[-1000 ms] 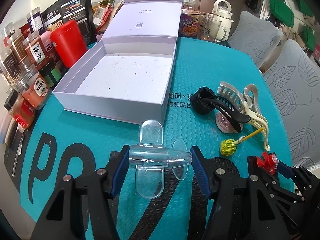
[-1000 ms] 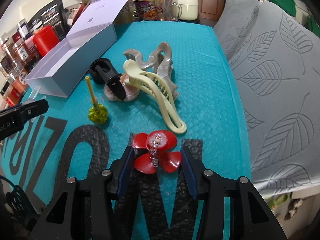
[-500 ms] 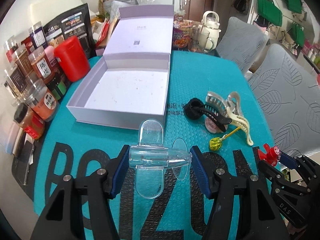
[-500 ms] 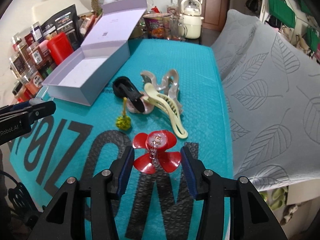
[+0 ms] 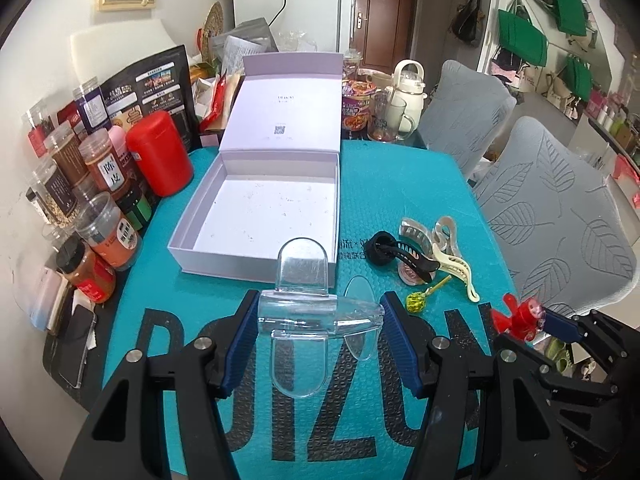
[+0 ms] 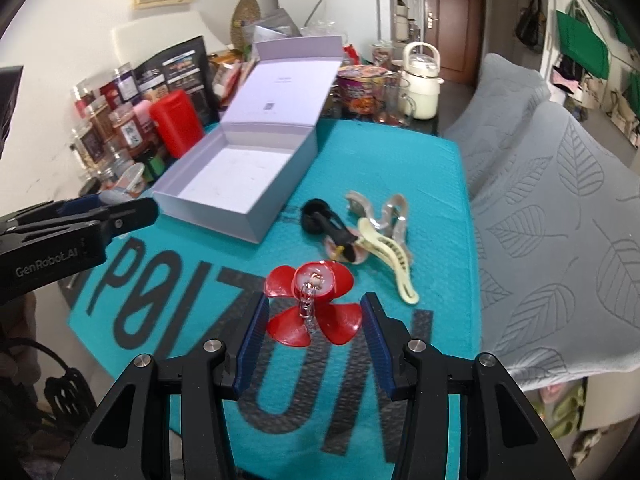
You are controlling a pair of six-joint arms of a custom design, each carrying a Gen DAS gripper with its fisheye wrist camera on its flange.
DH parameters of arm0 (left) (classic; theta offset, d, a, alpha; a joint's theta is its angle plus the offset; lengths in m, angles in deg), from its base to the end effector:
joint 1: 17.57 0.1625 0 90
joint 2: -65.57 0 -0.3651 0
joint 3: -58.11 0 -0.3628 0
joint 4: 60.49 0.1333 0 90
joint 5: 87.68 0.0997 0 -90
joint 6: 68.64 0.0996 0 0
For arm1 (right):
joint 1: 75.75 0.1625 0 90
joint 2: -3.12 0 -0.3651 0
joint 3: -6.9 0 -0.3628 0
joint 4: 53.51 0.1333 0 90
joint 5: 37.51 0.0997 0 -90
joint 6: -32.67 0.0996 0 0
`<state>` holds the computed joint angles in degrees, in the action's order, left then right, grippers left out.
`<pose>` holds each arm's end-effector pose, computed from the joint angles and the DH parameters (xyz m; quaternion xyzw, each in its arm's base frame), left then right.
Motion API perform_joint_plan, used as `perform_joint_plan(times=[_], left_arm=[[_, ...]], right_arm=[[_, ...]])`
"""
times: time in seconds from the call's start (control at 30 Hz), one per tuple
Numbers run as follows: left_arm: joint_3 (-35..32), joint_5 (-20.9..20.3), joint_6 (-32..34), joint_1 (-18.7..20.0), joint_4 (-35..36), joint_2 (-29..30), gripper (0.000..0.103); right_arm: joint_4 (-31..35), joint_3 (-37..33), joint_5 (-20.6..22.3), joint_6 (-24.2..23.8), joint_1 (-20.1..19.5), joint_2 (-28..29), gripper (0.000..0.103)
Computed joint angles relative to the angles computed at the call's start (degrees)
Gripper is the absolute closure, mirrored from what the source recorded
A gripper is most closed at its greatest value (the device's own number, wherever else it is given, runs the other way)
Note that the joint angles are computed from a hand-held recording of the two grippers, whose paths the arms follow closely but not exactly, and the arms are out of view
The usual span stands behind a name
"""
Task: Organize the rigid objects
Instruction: 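Carry the clear airplane and red flower toy over the open white box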
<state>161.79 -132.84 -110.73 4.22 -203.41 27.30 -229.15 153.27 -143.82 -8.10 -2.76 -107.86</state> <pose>-0.4070 -0.3819 -0.0318 0.2481 0.8858 -0.2537 0.2992 0.0123 -0.3199 0.3088 0.1256 -0.8894 0.3059 0.3155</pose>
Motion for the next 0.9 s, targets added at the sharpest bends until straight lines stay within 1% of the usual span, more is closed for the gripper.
perform_joint_plan(times=[0.13, 0.33, 0.47, 0.67, 0.9], left_arm=[[0.5, 1.2, 1.0, -0.2, 0.2, -1.6, 0.043], [1.0, 1.1, 1.0, 0.6, 0.4, -3.7, 0.043], [1.2, 1.3, 1.2, 1.2, 0.3, -4.5, 0.043], [0.2, 2.1, 0.5, 2.6, 0.7, -4.9, 0.043], [-2.8, 3.6, 3.7, 5.2, -0.4, -4.0, 0.043]], right_arm=[[3.1, -0.6, 0.7, 2.2, 2.0, -0.4, 0.056], [3.3, -2.2, -0.5, 3.4, 5.2, 2.1, 0.056], [4.0, -3.5, -0.4, 3.0, 6.8, 3.6, 0.056], [5.4, -7.0, 0.0, 2.4, 9.0, 7.7, 0.056], [6.3, -12.0, 0.5, 1.6, 11.1, 13.3, 0.056]])
